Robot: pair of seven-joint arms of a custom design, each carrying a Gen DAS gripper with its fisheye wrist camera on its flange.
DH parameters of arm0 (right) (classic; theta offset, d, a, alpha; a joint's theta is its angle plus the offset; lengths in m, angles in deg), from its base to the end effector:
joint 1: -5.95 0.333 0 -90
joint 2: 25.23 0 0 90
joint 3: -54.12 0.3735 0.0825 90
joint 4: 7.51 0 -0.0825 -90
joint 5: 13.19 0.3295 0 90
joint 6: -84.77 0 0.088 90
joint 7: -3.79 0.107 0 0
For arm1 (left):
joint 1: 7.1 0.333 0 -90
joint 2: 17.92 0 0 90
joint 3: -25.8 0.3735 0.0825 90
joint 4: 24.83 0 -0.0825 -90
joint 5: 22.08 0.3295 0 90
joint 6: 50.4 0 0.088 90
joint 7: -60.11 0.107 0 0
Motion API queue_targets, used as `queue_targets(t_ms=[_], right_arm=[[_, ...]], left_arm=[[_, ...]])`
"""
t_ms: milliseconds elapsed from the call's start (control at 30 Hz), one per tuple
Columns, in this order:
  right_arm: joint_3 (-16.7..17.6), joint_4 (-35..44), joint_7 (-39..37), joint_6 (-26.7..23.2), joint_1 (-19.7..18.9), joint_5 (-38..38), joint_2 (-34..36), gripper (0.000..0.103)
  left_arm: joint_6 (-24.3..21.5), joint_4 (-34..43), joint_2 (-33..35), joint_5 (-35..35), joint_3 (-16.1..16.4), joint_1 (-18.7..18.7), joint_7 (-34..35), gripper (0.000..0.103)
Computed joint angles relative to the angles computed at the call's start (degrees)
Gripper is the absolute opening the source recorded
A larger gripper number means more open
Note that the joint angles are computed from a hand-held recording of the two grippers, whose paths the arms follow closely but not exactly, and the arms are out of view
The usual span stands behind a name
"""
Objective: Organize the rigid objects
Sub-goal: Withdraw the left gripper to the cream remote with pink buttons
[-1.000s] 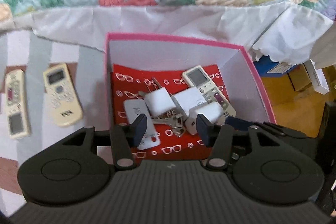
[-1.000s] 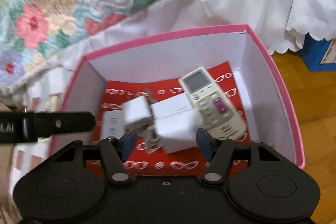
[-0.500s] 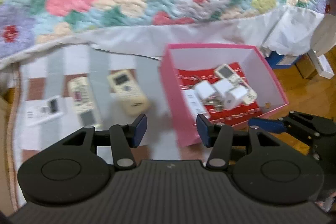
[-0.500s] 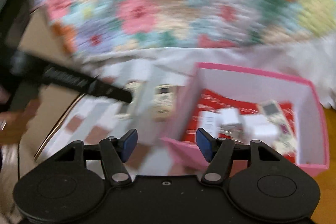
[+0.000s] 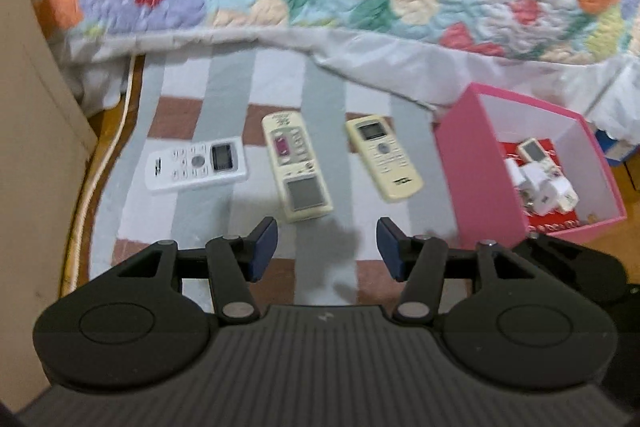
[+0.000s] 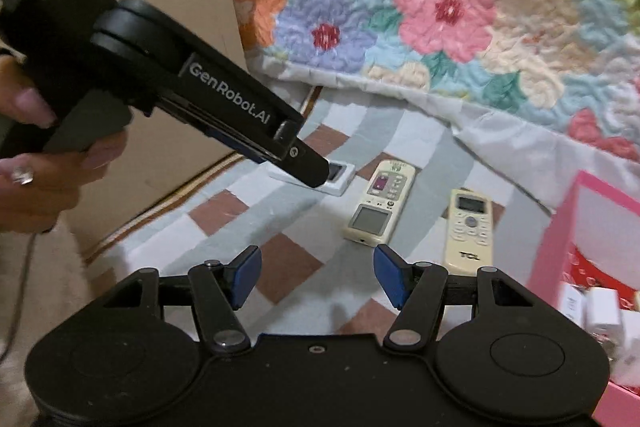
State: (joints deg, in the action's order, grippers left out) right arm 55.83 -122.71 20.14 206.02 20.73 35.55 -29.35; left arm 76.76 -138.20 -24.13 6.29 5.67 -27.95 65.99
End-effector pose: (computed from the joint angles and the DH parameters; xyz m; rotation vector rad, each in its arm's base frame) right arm 0.4731 0.1765 0.5946 -2.3215 0.4623 0.0685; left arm 0.3833 -0.3259 0.6251 -2.3432 1.3696 -0.6411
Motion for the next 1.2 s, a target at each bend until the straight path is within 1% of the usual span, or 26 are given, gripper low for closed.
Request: queue_targets(t_ms=[67,133,167,267,400,467,500,533,567,600,633,700,733,800,833,867,933,967,1000,1033,1067,1133,1200], right_arm=[[1.4,-1.6,0.7,4.2,1.1,-1.1,0.9,0.067],[2.4,-3.4,-0.3,8.7,2.2,-0.9,1.8,0.067],[2.8,-4.1,-0.6,10.9,2.6,-0.7,2.2,0.067],[4.0,-5.4,-0.8,17.5,4.2,-0.6,4.1,0.067],[5.2,-5.1,1.2,23.2,5.3,-0.8,7.1,0.067],[5.8,-4.9,1.4,25.7,5.6,0.0,8.6,0.069],[6.1,-5.0,1.8,27.3,5.7,0.3,9.3,0.074],[6.3,-5.0,2.5,28.4,5.7,0.7,9.9,0.075],[6.5,-4.8,3.2,28.7,5.4,1.1,10.6,0.075],[6.7,-4.4,4.3,28.7,5.3,1.2,11.3,0.075],[6.8,-4.1,5.5,28.5,5.1,0.5,11.8,0.075],[7.4,-4.0,6.3,29.6,5.1,-0.3,12.4,0.075],[7.9,-4.1,5.3,30.4,4.9,1.0,12.5,0.075],[8.7,-3.4,3.8,29.6,4.4,3.6,13.2,0.075],[9.0,-3.1,3.6,29.2,4.5,3.9,13.5,0.079],[9.4,-3.2,2.6,30.1,4.8,4.5,13.8,0.081],[10.6,-4.1,-1.5,33.1,5.5,6.4,14.0,0.081],[11.1,-4.4,-3.6,34.6,5.7,8.1,14.1,0.081],[11.2,-4.2,-4.1,34.1,5.6,8.7,14.2,0.075],[10.9,-3.9,-2.7,33.4,5.8,8.0,14.1,0.066],[10.5,-3.9,-0.6,33.1,6.2,6.3,13.9,0.064],[9.7,-4.1,3.0,31.2,6.3,3.0,13.0,0.063],[9.2,-4.9,4.0,29.2,5.9,2.1,11.7,0.063]], left_arm=[[3.5,-2.9,0.1,0.3,0.5,0.6,-2.1,0.054],[6.6,-5.5,0.4,1.4,0.9,1.2,-4.8,0.054],[7.5,-6.3,0.6,1.7,1.0,1.4,-6.1,0.054],[10.2,-8.4,1.4,1.2,1.7,1.9,-7.1,0.054],[11.8,-9.5,2.5,2.7,2.3,2.6,-8.0,0.054],[13.0,-10.5,2.6,5.8,2.4,2.9,-9.8,0.053],[13.8,-11.4,2.6,9.0,2.4,3.1,-11.7,0.053],[13.3,-11.9,2.8,11.8,2.2,3.2,-13.8,0.053],[12.1,-12.1,3.1,12.5,2.2,3.1,-14.6,0.051],[12.6,-12.5,3.0,11.5,2.6,3.1,-14.4,0.051],[14.1,-13.3,2.8,10.8,3.1,3.4,-14.5,0.051],[16.4,-14.4,2.2,11.7,3.5,4.0,-16.8,0.051],[17.3,-14.7,2.1,12.4,3.5,4.3,-17.7,0.051],[18.1,-14.1,2.6,13.3,3.6,4.8,-18.7,0.051],[18.3,-13.5,3.2,13.9,3.6,4.9,-18.4,0.051],[18.3,-12.9,3.8,14.3,3.6,4.8,-17.9,0.051],[18.7,-11.9,5.3,14.9,3.9,4.6,-17.3,0.05],[18.9,-11.6,6.1,14.8,4.1,4.4,-17.1,0.047],[19.7,-11.8,6.6,14.7,4.5,4.3,-17.7,0.046],[20.4,-12.1,6.9,14.6,4.8,4.2,-18.1,0.046],[20.9,-12.4,7.1,15.0,5.1,4.0,-19.4,0.046],[21.5,-13.2,6.9,15.5,5.5,3.8,-21.6,0.046],[24.4,-14.6,6.3,15.7,6.0,4.1,-23.8,0.046]])
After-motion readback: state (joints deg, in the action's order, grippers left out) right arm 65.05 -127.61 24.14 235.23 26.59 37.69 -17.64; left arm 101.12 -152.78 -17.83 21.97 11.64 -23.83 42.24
